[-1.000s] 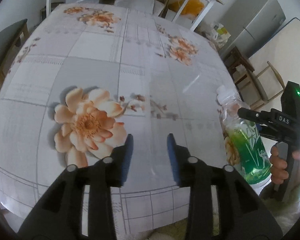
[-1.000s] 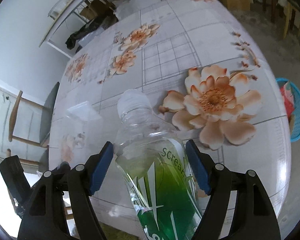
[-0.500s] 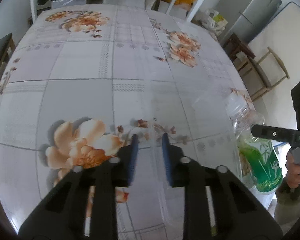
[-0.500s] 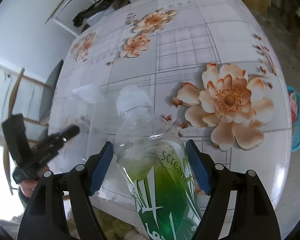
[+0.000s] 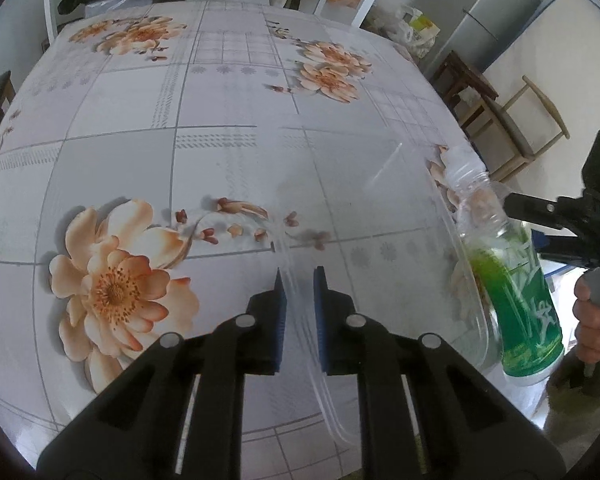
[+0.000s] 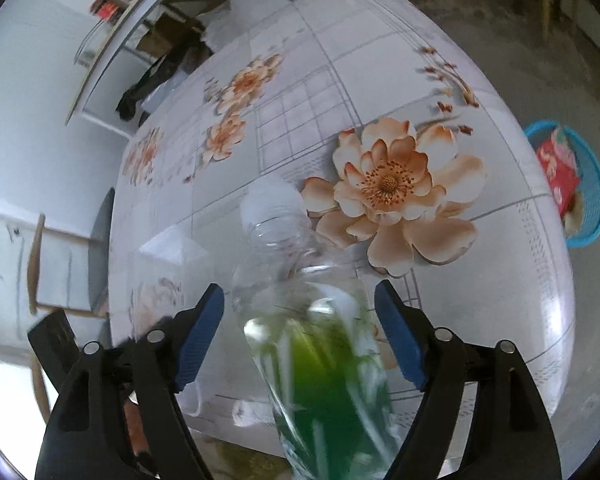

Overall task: Collect trash
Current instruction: 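Lift the clear container and green bottle and carry them to the blue wastebasket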

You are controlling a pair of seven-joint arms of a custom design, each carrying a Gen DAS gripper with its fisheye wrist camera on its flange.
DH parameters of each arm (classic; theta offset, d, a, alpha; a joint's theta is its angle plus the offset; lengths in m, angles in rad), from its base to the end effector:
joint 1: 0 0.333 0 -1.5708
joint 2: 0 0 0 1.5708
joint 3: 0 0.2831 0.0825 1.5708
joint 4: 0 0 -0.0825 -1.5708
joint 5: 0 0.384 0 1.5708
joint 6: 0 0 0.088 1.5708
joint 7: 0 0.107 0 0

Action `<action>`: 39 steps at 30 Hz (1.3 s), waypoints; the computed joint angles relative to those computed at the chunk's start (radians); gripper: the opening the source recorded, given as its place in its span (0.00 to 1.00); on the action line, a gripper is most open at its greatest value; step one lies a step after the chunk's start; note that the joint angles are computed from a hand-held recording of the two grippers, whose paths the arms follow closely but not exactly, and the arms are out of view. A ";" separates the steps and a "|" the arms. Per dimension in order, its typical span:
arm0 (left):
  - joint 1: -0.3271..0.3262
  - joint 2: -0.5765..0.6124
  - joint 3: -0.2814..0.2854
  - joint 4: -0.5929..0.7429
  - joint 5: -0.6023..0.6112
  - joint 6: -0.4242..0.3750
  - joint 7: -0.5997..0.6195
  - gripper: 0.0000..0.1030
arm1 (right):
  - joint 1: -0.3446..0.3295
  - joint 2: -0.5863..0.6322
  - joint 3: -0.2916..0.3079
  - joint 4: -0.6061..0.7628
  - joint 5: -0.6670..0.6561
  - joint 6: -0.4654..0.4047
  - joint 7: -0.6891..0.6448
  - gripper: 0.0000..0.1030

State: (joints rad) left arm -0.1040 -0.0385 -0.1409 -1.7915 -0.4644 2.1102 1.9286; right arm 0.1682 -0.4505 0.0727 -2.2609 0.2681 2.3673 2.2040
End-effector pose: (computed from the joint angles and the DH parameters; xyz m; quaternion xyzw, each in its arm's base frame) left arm 0.5622 -0.1632 0.5657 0.5175 -0.8106 0.2738 0.0127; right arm 0.4598 0.1203 0.5682 -0.4761 0.8299 0.0007 0.2910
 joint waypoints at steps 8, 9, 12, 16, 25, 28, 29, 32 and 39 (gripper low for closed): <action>-0.011 -0.015 -0.007 -0.018 0.049 0.029 0.002 0.11 | 0.023 0.039 0.010 0.064 -0.061 -0.092 -0.095 0.75; -0.013 -0.017 -0.007 -0.020 0.055 0.032 0.001 0.11 | 0.028 0.046 0.008 0.068 -0.054 -0.094 -0.106 0.75; -0.018 -0.024 -0.007 -0.028 0.066 0.044 0.000 0.11 | 0.036 0.065 0.008 0.082 -0.047 -0.100 -0.131 0.75; -0.020 -0.024 -0.004 -0.031 0.064 0.046 0.006 0.11 | 0.037 0.079 0.009 0.093 -0.043 -0.112 -0.139 0.70; -0.024 -0.033 -0.003 -0.043 0.080 0.064 0.008 0.10 | 0.038 0.078 0.000 0.076 -0.012 -0.103 -0.155 0.67; -0.026 -0.037 -0.003 -0.048 0.084 0.072 0.010 0.09 | 0.038 0.071 0.001 0.065 -0.007 -0.089 -0.153 0.66; -0.027 -0.039 -0.003 -0.050 0.086 0.074 0.010 0.08 | 0.037 0.070 0.001 0.063 -0.006 -0.084 -0.150 0.66; -0.029 -0.040 -0.002 -0.052 0.088 0.080 0.016 0.06 | 0.037 0.058 0.001 0.044 0.006 -0.061 -0.141 0.66; -0.030 -0.044 0.001 -0.052 0.083 0.081 0.027 0.06 | 0.038 0.039 -0.007 0.015 0.041 -0.030 -0.135 0.66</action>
